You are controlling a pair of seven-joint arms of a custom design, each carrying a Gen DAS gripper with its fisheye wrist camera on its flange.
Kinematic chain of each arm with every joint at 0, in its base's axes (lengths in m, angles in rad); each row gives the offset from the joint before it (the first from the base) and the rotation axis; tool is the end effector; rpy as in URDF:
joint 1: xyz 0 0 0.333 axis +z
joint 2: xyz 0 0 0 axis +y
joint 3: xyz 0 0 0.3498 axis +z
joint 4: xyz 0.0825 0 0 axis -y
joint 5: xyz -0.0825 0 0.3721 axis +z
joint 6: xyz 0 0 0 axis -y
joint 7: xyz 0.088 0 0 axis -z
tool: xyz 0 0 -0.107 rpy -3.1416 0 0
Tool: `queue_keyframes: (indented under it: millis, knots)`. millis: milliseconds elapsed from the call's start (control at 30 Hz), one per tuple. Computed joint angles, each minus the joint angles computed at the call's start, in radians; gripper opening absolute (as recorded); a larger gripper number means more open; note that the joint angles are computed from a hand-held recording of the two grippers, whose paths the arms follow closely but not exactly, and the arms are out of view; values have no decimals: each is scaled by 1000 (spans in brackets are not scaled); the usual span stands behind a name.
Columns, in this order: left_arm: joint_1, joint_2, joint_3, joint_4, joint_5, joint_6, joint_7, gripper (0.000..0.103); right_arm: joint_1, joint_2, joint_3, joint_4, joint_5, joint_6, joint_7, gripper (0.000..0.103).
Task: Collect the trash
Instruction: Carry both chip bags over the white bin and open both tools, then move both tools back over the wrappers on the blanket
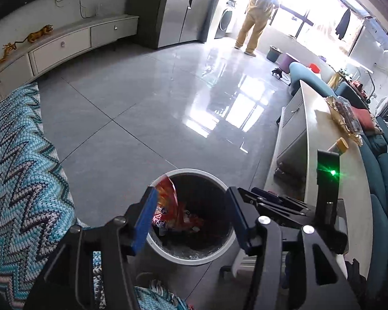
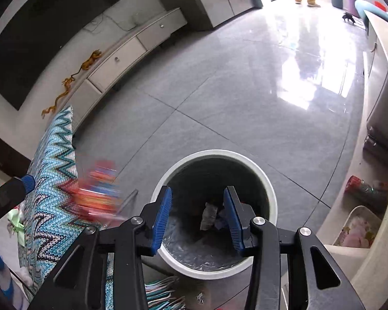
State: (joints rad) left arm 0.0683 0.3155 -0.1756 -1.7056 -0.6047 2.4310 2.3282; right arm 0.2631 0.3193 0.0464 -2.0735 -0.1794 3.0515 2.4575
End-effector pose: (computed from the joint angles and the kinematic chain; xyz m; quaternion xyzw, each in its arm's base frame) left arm 0.6781 -0.0603 0.4926 -0.4988 0.8038 -0.3193 0.0566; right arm 0.6023 0.2048 0.3916 -0.5182 0.7914 -0.0896 0.3116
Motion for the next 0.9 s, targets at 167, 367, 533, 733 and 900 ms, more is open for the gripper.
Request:
queue_keyframes:
  millis: [167, 367, 533, 733, 900]
  knots:
    - [11, -14, 4, -15, -12, 9, 4, 53, 18, -5, -9, 6, -11, 2, 16, 42]
    - [37, -80, 17, -72, -64, 52, 43, 53, 33, -29, -2, 5, -30, 24, -6, 42]
    - [60, -147, 40, -126, -126, 79, 94, 53, 96, -51, -43, 27, -91, 26, 28, 42]
    - [100, -217, 86, -180, -237, 75, 181, 57, 158, -84, -71, 60, -192, -5, 88, 45]
    - [145, -260, 139, -213, -318, 66, 246, 57, 160, -90, -17, 119, -222, -51, 59, 47]
